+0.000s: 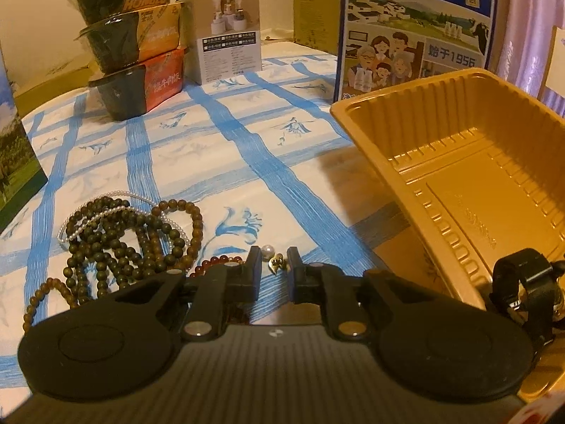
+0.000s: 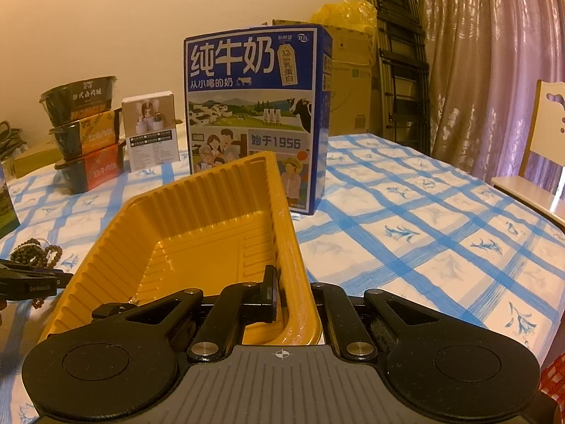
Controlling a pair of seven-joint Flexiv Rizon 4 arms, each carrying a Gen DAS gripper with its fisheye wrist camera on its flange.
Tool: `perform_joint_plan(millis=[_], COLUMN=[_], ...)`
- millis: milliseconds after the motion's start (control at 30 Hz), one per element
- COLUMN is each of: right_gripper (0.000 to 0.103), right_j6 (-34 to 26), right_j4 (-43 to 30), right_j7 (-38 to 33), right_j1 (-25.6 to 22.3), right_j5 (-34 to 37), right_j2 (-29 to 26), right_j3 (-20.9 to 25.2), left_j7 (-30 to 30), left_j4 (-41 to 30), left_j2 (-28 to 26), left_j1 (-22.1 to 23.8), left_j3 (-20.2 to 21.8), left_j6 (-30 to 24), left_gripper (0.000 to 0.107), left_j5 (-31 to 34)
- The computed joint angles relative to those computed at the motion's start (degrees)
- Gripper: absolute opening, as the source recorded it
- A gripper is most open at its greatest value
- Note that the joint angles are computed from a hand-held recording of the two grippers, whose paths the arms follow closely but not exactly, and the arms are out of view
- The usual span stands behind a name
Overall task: Organize jewelry
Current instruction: 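Close the left gripper on the small gold earring, then carry the earring into the orange tray and open the left gripper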
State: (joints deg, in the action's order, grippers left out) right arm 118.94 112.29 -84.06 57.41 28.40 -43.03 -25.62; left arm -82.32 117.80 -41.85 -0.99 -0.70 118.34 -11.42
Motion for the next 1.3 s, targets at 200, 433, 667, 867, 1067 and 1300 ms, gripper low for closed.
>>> perform_joint_plan(millis=[200, 433, 667, 867, 1067, 1300], right_gripper=[0.006, 0.006, 0.006, 0.006, 0.006, 0.006], right_j6=[0.0, 0.5, 0.7, 0.9, 1.3, 1.0], right_j4=[0.0, -0.1, -0.2, 0.0, -0.1, -0.3], right_j7=[0.0, -0.3, -0.8, -1.2, -1.8, -2.2], right_j1=[0.0, -0.4, -0.4, -0.1, -0.5, -0.4], right_j5=[0.1, 0.3, 0.6, 1.1, 1.4, 2.0], right_j2=[0.0, -0.2, 0.0, 0.5, 0.9, 1.0], right_j3=[0.1, 0.6, 0.8, 1.0, 1.7, 1.7], left_j7=[0.7, 0.2, -3.5, -7.6, -8.7, -7.9], left_j4=[0.6, 2.3, 5.1, 5.4, 3.6, 2.5], left_j2=[0.4, 1.8, 5.8, 8.6, 7.7, 6.2], left_j1=[0.0, 0.7, 5.6, 10.0, 11.2, 12.3], left_j3=[0.0, -0.8, -5.9, -11.7, -14.5, -16.5], left_j6=[0.4, 1.7, 4.6, 2.3, -1.7, -4.4], left_gripper=[0.007, 0.007, 0.007, 0.007, 0.007, 0.007], left_j5=[0.9, 2.1, 9.4, 17.2, 20.0, 20.0])
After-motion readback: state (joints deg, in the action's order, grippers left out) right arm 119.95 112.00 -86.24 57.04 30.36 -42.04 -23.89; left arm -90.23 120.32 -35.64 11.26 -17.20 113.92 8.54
